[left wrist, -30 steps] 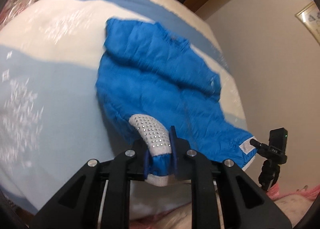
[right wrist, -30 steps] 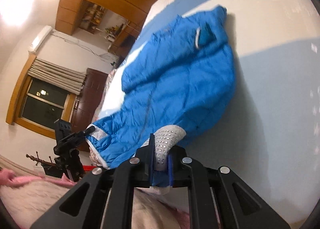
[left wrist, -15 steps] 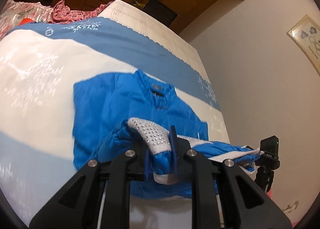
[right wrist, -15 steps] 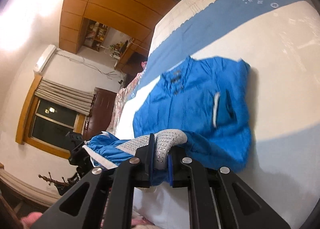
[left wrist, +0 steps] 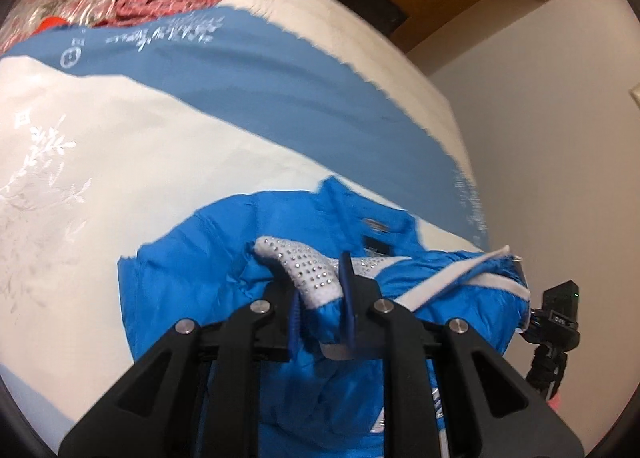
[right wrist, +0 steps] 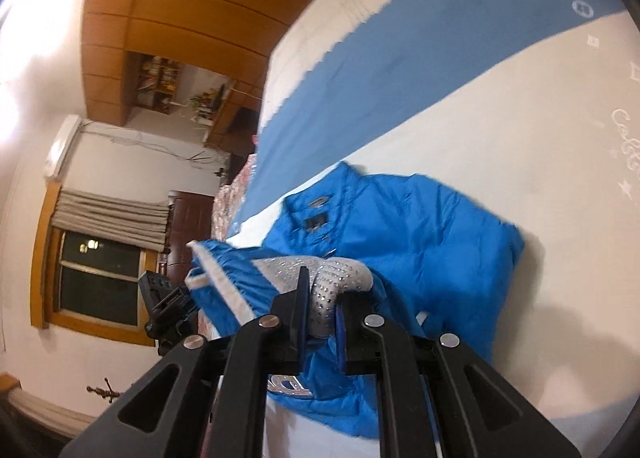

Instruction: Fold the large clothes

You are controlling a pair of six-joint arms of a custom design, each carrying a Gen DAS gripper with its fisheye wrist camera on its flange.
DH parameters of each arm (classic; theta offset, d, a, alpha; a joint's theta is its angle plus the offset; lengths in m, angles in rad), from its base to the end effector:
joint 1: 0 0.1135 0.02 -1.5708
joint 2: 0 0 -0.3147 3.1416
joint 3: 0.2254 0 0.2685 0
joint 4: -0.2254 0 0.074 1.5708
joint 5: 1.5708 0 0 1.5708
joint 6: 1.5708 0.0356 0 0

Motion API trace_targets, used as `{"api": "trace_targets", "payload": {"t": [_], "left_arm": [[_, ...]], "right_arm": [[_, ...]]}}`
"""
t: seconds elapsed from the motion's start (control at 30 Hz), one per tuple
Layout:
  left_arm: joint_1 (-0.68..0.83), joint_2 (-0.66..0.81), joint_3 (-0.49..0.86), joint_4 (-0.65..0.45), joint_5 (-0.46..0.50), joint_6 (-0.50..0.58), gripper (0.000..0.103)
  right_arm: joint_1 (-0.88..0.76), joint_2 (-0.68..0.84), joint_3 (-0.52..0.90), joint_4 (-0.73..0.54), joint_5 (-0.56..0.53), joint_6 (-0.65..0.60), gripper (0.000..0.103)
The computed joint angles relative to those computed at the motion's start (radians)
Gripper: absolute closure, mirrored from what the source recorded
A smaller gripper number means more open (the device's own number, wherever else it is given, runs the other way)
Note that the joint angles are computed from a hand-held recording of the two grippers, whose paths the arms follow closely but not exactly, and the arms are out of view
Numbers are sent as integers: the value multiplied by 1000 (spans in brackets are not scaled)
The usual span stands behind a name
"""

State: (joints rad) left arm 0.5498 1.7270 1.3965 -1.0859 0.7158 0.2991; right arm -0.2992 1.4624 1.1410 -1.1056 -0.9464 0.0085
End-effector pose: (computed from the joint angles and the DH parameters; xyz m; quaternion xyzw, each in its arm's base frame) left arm 0.3119 0.1637 0.2965 -0.0899 0.9299 -0.2885 0.2097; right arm 0.2635 -0.0510 0.3068 0.1037 0.8823 0.4405 0.1291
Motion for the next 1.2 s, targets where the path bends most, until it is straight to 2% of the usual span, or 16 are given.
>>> {"api": "trace_targets", "payload": {"t": [0.1,0.27,0.43,0.5,0.53,0.6,0.63,0.67,0.7,0.77,0.8,0.97,1.03,1.1,1.17,1.2], "left_arm": [[-32,74,7,53,-42,-47,87],[-55,171,30,79,-62,-73,85],[-48,189,62,25,-57,-38,82],[-35,181,82,-19,-47,-12,77],[-21,173,93,-60,-32,20,75],[-2,156,100,-97,-21,60,66],[15,139,99,-117,-19,87,61],[33,117,92,-129,-22,111,47],[46,98,80,-128,-24,129,43],[84,38,38,-114,-60,187,43],[93,16,17,-98,-87,200,43],[100,-107,-168,22,-229,268,43],[95,-142,-223,53,-239,274,46],[74,-178,-272,98,-254,251,70],[59,-206,-300,119,-246,238,89],[56,-217,-305,129,-247,232,93]], "right_arm": [[20,66,-9,67,28,41,93],[34,153,-36,161,51,93,92],[29,143,-36,134,68,47,87],[19,124,-27,97,65,8,84],[11,116,-20,72,58,-15,80],[-7,88,-13,40,55,-51,58],[-16,70,-12,36,60,-62,42],[-27,56,-7,18,57,-91,42],[-44,43,-2,-23,45,-135,42],[-56,12,-7,-64,64,-179,42],[-51,-21,-21,-72,111,-195,42],[7,-105,-104,-43,234,-206,42],[53,-132,-143,-2,279,-177,43],[105,-159,-166,46,349,-137,53],[162,-178,-162,77,441,-95,83],[172,-187,-158,79,444,-86,88]]}}
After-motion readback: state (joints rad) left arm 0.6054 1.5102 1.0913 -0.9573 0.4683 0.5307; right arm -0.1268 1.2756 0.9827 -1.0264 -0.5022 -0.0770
